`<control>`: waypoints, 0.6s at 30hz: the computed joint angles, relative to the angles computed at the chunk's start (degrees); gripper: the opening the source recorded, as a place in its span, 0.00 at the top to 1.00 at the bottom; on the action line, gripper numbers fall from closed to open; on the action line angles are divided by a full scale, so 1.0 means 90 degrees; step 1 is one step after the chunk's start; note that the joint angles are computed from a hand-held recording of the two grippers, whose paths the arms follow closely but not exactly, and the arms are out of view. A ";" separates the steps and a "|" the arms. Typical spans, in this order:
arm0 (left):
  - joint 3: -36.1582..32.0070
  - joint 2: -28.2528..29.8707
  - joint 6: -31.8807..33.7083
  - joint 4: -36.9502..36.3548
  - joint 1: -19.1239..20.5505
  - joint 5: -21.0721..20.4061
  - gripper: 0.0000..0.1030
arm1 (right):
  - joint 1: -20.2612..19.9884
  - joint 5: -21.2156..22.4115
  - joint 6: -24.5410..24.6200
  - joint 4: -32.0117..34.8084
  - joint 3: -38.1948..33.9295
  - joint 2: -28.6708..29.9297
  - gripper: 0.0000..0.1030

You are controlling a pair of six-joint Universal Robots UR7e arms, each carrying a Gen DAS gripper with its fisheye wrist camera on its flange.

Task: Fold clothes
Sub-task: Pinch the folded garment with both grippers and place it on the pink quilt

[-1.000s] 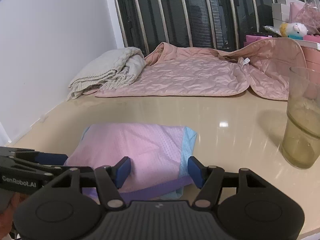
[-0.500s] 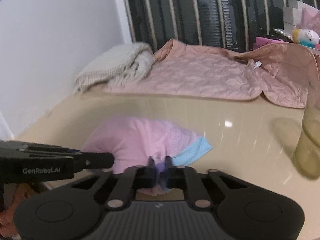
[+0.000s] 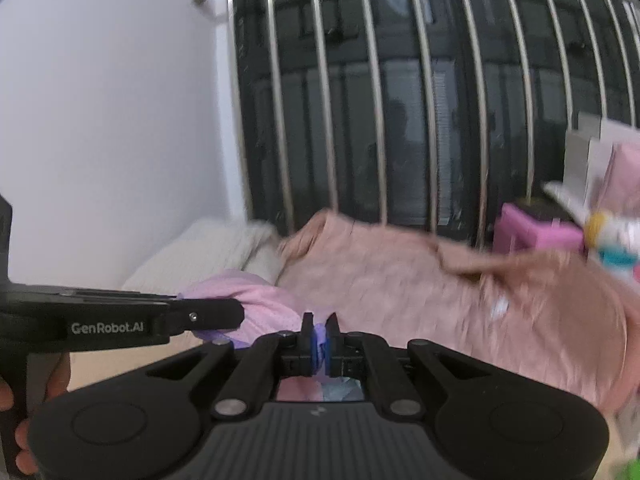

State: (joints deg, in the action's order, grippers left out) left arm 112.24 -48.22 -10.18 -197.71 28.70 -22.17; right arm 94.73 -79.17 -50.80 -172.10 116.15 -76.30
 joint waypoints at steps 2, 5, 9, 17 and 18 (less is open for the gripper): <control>-0.0460 0.0120 0.0931 -0.0588 0.0215 -0.0229 0.92 | 0.0255 -0.0165 0.0214 -0.0384 -0.0400 0.0415 0.97; -0.1207 0.0477 0.2598 -0.1675 0.0585 -0.0744 0.92 | 0.0530 -0.0469 0.0456 -0.0921 -0.1100 0.1106 0.97; -0.1889 0.0900 0.3775 -0.2476 0.1282 -0.1733 0.92 | 0.0723 -0.0873 0.0517 -0.1359 -0.2137 0.2107 0.97; -0.2752 0.1613 0.1078 0.1021 0.2874 -0.1033 0.80 | 0.0391 -0.2638 0.0600 -0.0838 -0.3920 0.4256 0.89; -0.2603 0.1517 0.1024 0.1038 0.2855 -0.1095 0.77 | 0.0316 -0.2906 0.0661 -0.0703 -0.4094 0.4486 0.88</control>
State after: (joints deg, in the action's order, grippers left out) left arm 88.81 -34.57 -0.97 -188.38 54.39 -32.02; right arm 97.57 -105.33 -44.85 -178.43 79.30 -35.93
